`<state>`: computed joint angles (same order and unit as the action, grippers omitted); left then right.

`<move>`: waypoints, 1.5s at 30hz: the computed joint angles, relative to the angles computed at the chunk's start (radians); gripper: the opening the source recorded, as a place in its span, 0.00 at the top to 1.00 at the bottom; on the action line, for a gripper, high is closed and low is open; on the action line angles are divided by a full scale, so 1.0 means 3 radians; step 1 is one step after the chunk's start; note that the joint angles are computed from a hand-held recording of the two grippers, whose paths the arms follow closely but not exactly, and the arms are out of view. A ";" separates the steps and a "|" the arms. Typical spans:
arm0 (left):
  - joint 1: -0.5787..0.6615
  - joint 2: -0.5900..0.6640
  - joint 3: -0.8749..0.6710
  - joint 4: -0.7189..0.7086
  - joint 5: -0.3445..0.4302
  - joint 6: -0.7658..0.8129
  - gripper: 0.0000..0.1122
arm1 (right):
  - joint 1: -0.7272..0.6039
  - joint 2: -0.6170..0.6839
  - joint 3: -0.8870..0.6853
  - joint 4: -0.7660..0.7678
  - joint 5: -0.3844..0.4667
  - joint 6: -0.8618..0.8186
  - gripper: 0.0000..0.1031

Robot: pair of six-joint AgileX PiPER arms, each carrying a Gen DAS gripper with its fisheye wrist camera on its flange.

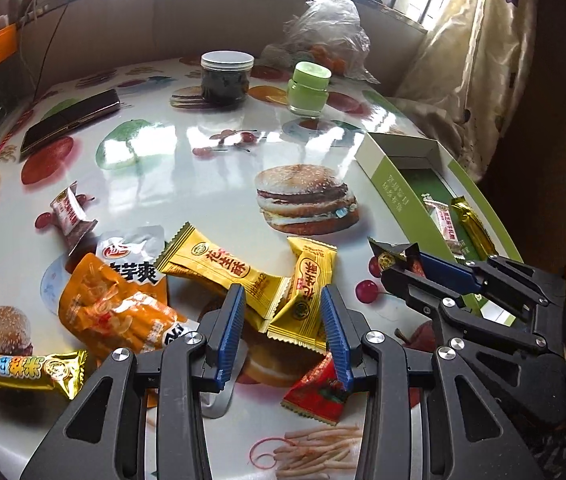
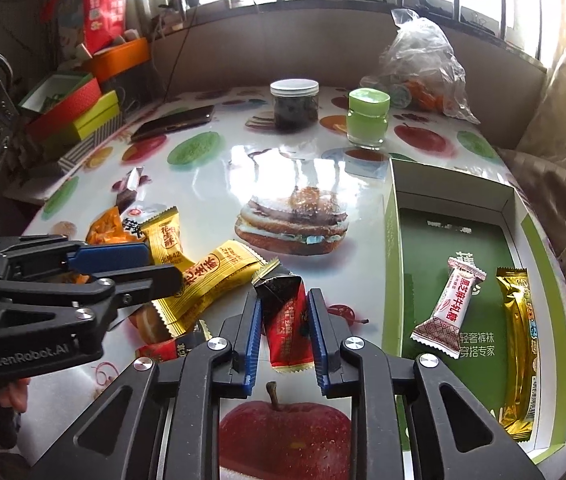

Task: Organize snacks
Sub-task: 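Grasp red triangular candy with right tool while left tool approaches yellow peanut candy, then grasp the yellow square peanut candy with the left tool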

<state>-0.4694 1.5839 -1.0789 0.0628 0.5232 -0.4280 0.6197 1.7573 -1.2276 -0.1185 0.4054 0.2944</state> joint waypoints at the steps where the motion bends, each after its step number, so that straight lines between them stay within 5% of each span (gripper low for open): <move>1: -0.0006 0.0028 -0.0027 -0.0047 -0.0006 0.0076 0.64 | -0.0001 -0.0023 0.0019 -0.0023 -0.0009 0.0030 0.79; 6: -0.0034 0.0206 -0.0196 -0.0210 0.0059 0.0309 0.64 | -0.0037 -0.0106 0.0092 -0.0020 -0.0046 0.0105 0.79; 25: -0.0233 0.0469 -0.0441 0.0434 0.0277 -0.0234 0.64 | -0.0120 -0.0231 0.0255 0.0092 -0.0148 0.0103 0.79; 29: -0.0243 0.0474 -0.0436 0.0546 0.0287 -0.0348 0.76 | -0.0123 -0.0230 0.0256 0.0099 -0.0150 0.0104 0.79; 45: -0.0263 0.0303 -0.0317 0.0628 0.0223 -0.0546 0.79 | -0.0077 -0.0299 0.0324 -0.0056 -0.0179 0.0306 0.79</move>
<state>-0.5484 1.6746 -1.1741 0.2511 0.5902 -0.5919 0.5966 1.6676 -1.1304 -0.1352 0.3518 0.3861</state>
